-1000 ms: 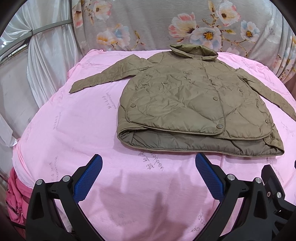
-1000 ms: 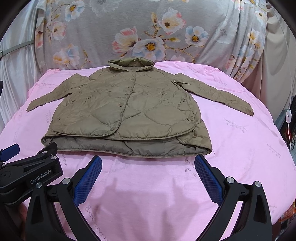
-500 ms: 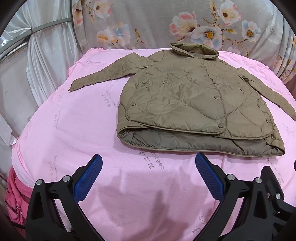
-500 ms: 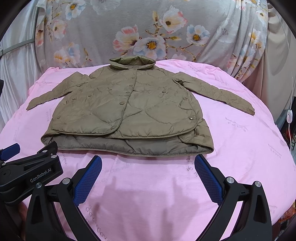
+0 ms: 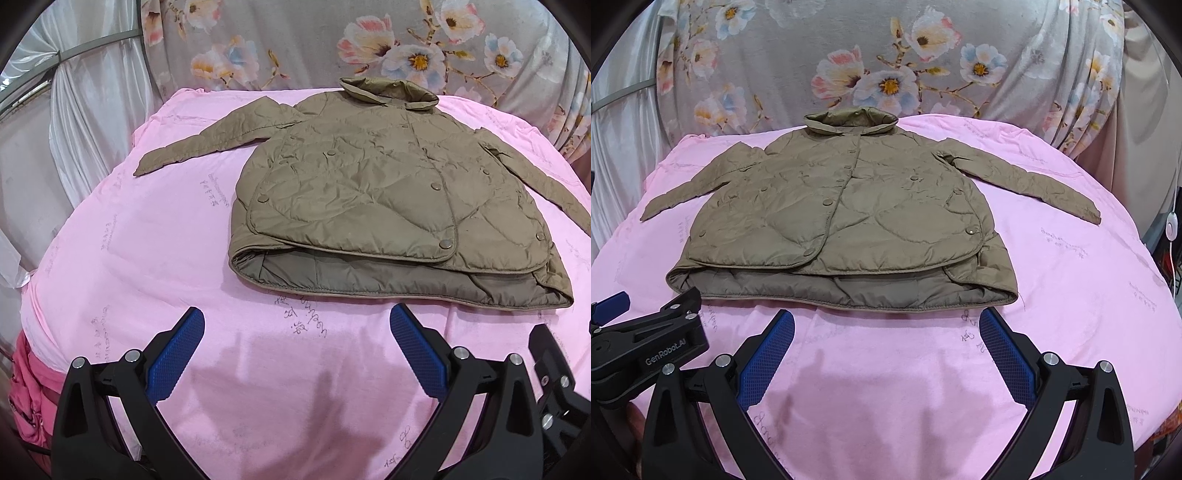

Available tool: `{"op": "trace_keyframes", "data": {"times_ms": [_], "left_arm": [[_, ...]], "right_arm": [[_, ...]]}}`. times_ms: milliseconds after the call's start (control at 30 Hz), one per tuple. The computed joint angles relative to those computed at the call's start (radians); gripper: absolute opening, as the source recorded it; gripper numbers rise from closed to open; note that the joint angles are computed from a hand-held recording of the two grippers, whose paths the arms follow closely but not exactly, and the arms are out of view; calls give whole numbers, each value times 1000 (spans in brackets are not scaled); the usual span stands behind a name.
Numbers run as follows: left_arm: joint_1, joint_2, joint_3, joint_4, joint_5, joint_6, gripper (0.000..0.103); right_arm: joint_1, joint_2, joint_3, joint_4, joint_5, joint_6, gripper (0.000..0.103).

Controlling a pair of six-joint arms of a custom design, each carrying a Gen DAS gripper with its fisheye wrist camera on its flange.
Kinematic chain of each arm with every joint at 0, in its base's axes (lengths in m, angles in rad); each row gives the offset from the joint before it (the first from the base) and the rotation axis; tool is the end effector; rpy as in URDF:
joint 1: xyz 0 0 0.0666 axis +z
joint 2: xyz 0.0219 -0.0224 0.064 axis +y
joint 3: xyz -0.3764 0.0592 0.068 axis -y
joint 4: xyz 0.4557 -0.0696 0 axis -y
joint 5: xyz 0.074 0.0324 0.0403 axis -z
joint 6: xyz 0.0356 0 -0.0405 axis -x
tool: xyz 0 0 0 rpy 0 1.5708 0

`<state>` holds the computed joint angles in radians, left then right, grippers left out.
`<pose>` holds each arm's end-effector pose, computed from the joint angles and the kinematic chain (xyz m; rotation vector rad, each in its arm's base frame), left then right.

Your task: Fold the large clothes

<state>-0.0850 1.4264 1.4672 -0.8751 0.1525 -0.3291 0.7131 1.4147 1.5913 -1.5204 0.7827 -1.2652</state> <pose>0.5610 -0.0536 0.4504 0.5608 2.3269 -0.0690 0.3958 0.3087 0.4963 0.7474 2.2326 -0.3092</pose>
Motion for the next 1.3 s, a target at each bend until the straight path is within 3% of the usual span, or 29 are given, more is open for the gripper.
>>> {"op": "trace_keyframes", "data": {"times_ms": [167,467,600,767,967,1100,1300], "left_arm": [[-8,17,13,5,-15,5,98],[-32,81,91,38,-40,40,98],[-46,126,155,46,-41,60,98],[-67,189,228,67,-89,84,98],[-91,282,329,76,-157,113,98],[-108,348,396,84,-206,129,98],[-119,417,449,78,-229,144,98]], "right_arm": [[-34,-38,-39,25,-14,3,98],[-146,-135,-138,182,-56,137,98],[-266,-233,-237,323,-155,179,98],[-421,-324,-343,424,-118,222,98],[-635,-386,-426,560,-161,313,98],[-793,-391,-464,600,-221,282,98],[-948,-397,-531,672,-334,180,98]]}}
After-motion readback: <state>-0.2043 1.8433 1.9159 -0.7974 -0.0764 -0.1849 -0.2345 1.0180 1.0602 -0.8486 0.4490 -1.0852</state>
